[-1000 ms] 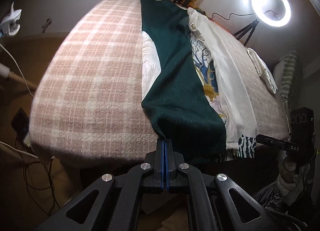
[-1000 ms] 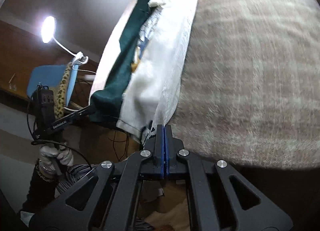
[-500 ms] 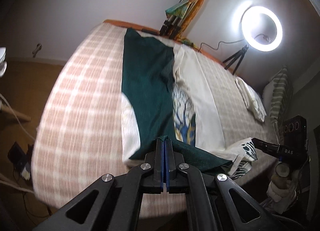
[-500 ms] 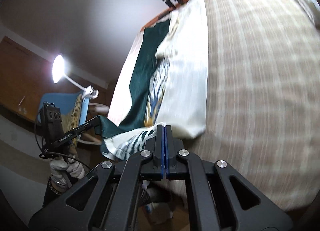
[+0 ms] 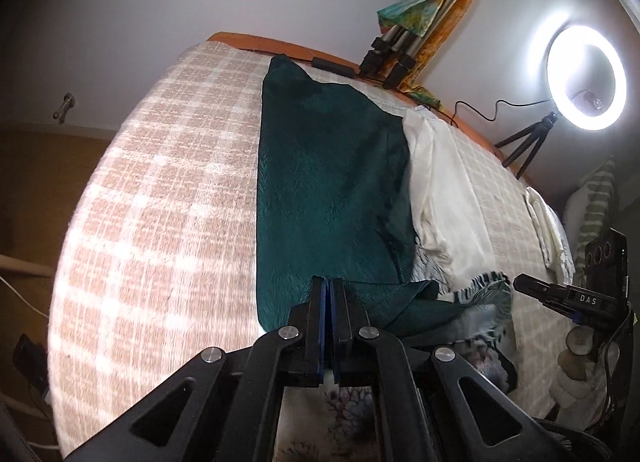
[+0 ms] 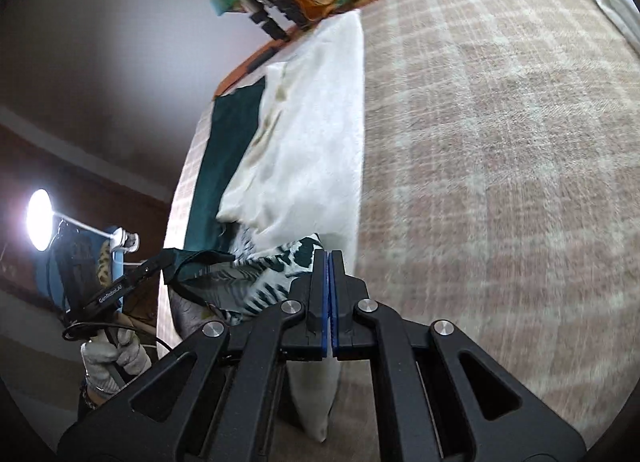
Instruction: Fold small clothes
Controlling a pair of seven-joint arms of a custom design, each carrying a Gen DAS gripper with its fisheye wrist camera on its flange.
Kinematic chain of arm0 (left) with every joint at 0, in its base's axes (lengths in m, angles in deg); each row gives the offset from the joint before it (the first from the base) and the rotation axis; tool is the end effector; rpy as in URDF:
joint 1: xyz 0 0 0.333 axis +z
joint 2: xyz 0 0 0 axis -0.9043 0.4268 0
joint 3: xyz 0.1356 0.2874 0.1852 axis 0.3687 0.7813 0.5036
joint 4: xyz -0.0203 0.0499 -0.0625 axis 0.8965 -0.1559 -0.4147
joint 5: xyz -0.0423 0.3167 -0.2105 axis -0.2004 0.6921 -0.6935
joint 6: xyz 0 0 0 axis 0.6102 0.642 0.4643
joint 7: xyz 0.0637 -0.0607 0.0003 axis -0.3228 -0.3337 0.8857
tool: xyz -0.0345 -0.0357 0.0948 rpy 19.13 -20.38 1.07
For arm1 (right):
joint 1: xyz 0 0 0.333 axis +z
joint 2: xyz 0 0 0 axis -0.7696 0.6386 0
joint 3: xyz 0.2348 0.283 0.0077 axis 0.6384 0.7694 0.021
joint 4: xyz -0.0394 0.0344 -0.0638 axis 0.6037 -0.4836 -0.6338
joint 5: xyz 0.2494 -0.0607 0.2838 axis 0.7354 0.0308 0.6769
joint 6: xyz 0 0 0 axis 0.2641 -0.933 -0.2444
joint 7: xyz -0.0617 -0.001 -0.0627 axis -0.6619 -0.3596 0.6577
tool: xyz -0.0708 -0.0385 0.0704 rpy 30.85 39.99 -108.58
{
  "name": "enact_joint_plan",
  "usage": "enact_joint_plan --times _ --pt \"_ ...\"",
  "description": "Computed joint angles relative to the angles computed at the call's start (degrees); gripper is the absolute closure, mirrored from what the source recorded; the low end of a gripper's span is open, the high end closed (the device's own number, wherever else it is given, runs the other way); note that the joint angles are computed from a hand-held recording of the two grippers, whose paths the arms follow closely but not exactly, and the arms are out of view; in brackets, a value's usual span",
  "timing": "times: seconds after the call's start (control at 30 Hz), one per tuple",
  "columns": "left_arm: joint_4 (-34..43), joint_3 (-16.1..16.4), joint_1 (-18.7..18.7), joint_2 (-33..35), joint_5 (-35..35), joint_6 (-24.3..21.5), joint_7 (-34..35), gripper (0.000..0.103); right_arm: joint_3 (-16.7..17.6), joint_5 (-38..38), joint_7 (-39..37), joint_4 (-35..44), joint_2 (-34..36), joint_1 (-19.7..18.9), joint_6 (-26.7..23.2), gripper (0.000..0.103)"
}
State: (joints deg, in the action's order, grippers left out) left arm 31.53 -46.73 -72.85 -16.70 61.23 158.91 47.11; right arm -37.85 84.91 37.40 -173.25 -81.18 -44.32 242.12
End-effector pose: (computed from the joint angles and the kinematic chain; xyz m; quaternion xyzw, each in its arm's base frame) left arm 0.7677 -0.2632 0.5569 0.5475 -0.7755 0.3119 0.0397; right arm 0.6179 0.0556 0.5139 -0.4919 0.7879 0.0082 0.3704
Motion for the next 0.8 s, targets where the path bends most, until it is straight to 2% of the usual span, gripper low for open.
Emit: enact_joint_plan --times 0.03,0.1,0.17,0.27,0.33,0.43,0.47,0.57,0.63,0.7,0.73,0.77,0.8 --pt "1.28 -0.01 -0.19 0.85 0.09 -0.24 0.0 0.087 -0.34 -0.82 0.64 0.38 0.47 -0.1 -0.3 0.101" --pt "0.81 0.44 -0.37 0.68 0.6 1.93 0.09 0.073 -0.9 -3.41 1.94 0.46 0.48 -0.07 -0.09 0.101" --pt "-0.71 0.17 0.22 -0.38 0.59 3.72 1.24 0.072 -0.73 -4.05 0.4 -0.17 -0.49 -0.26 0.66 0.101" --pt "-8.72 -1.26 2.73 -5.09 -1.22 7.76 5.25 0.073 0.25 -1.91 -7.12 -1.77 -3.41 -0.21 0.82 0.101" --pt "-13.74 -2.06 4.13 -8.17 -2.46 8.29 8.71 0.073 0.48 -1.33 -12.15 -2.24 -4.66 0.43 -1.24 0.101" --pt "-17.28 -1.43 3.92 -10.31 -2.21 7.88 10.69 0.073 0.28 -2.7 -14.64 -2.34 -4.46 1.57 -3.42 0.1" --pt "-17.61 -1.12 3.62 -10.44 -2.02 7.9 10.75 0.073 0.15 -4.71 -13.52 -2.11 -3.77 1.98 -3.66 0.1" --pt "-16.92 -0.42 2.64 -9.77 -1.11 8.87 10.81 0.072 -1.07 -17.04 -2.72 -1.12 -1.71 3.47 -2.79 0.1" --pt "-14.2 -0.48 2.16 -7.93 -0.84 8.28 10.71 0.067 -1.52 -20.03 0.61 -0.43 -0.83 3.45 -2.41 0.1" --pt "-11.12 -0.09 1.13 -5.87 0.35 7.59 10.32 0.063 -1.54 -19.89 1.41 -0.16 -0.4 2.82 -1.65 0.1" --pt "-10.0 0.35 0.41 -5.08 1.44 7.81 10.09 0.063 -1.45 -19.7 1.33 -0.1 -0.21 2.57 -1.37 0.096" --pt "-8.71 0.51 -0.12 -4.16 2.3 7.8 10.18 0.063 -1.43 -19.62 1.32 0.13 0.06 2.34 -1.12 0.083" --pt "-7.45 0.81 -0.69 -3.26 3.19 7.75 9.95 0.061 -1.34 -19.36 1.2 0.22 0.26 2.15 -0.56 0.075"
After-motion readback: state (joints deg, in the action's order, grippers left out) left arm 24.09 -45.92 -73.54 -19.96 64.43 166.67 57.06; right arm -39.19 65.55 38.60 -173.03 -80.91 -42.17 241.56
